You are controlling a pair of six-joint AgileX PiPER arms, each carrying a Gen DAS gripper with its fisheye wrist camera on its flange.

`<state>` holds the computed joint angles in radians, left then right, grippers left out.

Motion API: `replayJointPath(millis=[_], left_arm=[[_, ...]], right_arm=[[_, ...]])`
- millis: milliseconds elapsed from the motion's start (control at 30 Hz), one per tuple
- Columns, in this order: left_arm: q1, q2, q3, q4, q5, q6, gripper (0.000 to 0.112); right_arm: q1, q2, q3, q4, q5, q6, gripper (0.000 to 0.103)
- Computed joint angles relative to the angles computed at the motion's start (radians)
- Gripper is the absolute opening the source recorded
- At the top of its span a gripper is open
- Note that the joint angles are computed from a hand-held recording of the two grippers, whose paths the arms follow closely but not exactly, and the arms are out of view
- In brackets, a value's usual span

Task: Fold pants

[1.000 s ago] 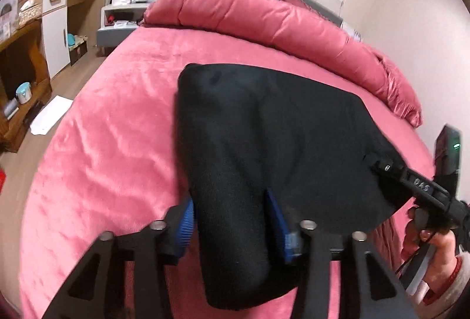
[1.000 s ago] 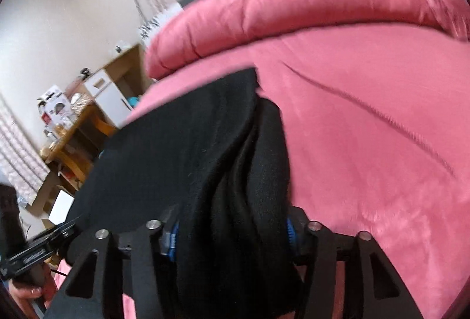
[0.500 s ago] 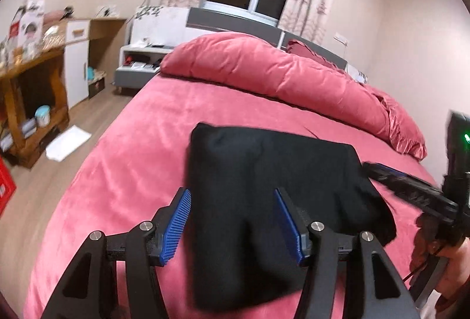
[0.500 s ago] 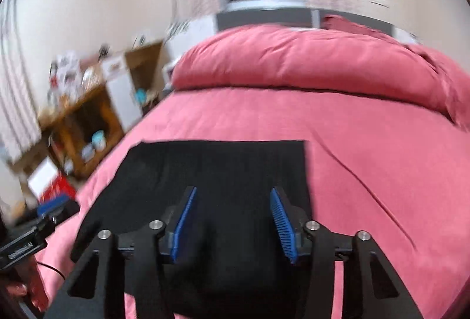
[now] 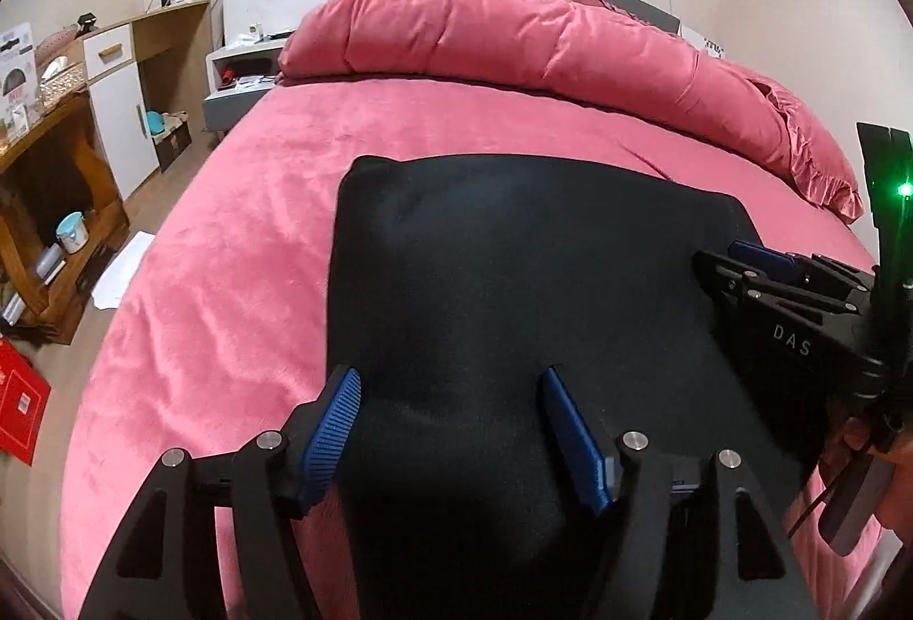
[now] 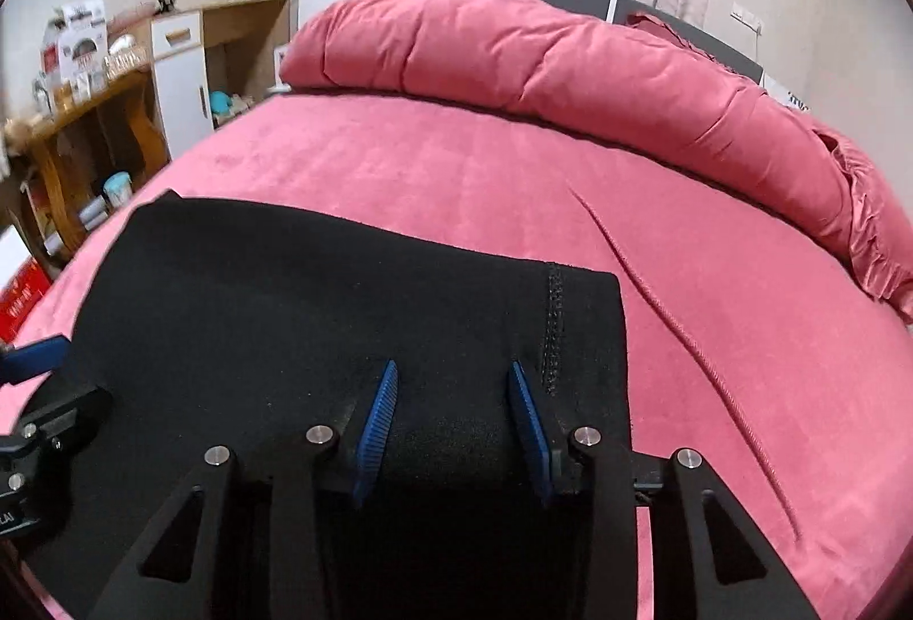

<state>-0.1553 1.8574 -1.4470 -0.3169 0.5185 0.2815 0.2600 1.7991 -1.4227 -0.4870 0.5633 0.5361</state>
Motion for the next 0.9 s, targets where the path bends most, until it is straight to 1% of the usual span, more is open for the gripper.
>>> replayJointPath(millis=[67, 100, 133, 200, 233, 300, 367, 433, 467, 500, 533, 567, 633, 667, 700, 800, 867, 900], left_arm=[[0.004, -0.055, 0.057, 0.009, -0.006, -0.035, 0.068], [0.011, -0.092, 0.098, -0.006, -0.008, -0.046, 0.068], [0.021, -0.123, 0.135, -0.033, -0.011, -0.035, 0.068], [0.044, -0.178, 0.196, -0.099, -0.005, -0.013, 0.068], [0.055, -0.208, 0.232, -0.134, -0.006, 0.002, 0.068], [0.068, -0.269, 0.301, -0.165, -0.008, 0.013, 0.068], [0.059, -0.336, 0.374, -0.124, -0.024, -0.021, 0.069], [0.038, -0.407, 0.461, -0.023, -0.073, -0.113, 0.072], [0.027, -0.436, 0.495, 0.028, -0.082, -0.159, 0.072], [0.019, -0.461, 0.521, 0.071, -0.077, -0.199, 0.072], [0.019, -0.478, 0.54, 0.074, -0.067, -0.2, 0.072], [0.025, -0.49, 0.554, 0.044, -0.053, -0.175, 0.072], [0.045, -0.506, 0.565, -0.045, -0.005, -0.102, 0.072], [0.048, -0.517, 0.572, -0.066, 0.004, -0.088, 0.072], [0.041, -0.533, 0.579, -0.057, 0.006, -0.103, 0.072], [-0.005, -0.591, 0.597, 0.064, 0.007, -0.214, 0.072], [-0.038, -0.62, 0.596, 0.142, 0.028, -0.285, 0.072], [-0.062, -0.632, 0.591, 0.211, 0.043, -0.356, 0.072]], right_arm=[[-0.014, -0.045, 0.027, 0.092, -0.002, -0.05, 0.043], [-0.008, -0.081, 0.053, 0.103, 0.007, -0.041, 0.045], [0.006, -0.094, 0.058, 0.091, 0.013, -0.013, 0.047], [0.042, -0.182, 0.156, 0.024, -0.012, 0.092, 0.06], [0.066, -0.225, 0.207, -0.014, -0.021, 0.154, 0.062], [0.117, -0.277, 0.274, -0.097, -0.001, 0.289, 0.067], [0.164, -0.322, 0.341, -0.132, 0.021, 0.384, 0.067], [0.213, -0.368, 0.409, -0.155, 0.038, 0.454, 0.067], [0.243, -0.382, 0.432, -0.183, 0.055, 0.494, 0.069], [0.29, -0.398, 0.46, -0.223, 0.085, 0.544, 0.072], [0.328, -0.412, 0.481, -0.246, 0.112, 0.578, 0.074], [0.347, -0.422, 0.496, -0.249, 0.121, 0.59, 0.076], [0.384, -0.442, 0.531, -0.223, 0.124, 0.604, 0.076], [0.384, -0.442, 0.535, -0.208, 0.125, 0.599, 0.076], [0.391, -0.443, 0.536, -0.19, 0.135, 0.597, 0.076], [0.406, -0.472, 0.547, -0.17, 0.151, 0.614, 0.076], [0.419, -0.505, 0.557, -0.185, 0.165, 0.65, 0.076], [0.423, -0.52, 0.562, -0.191, 0.168, 0.662, 0.076]])
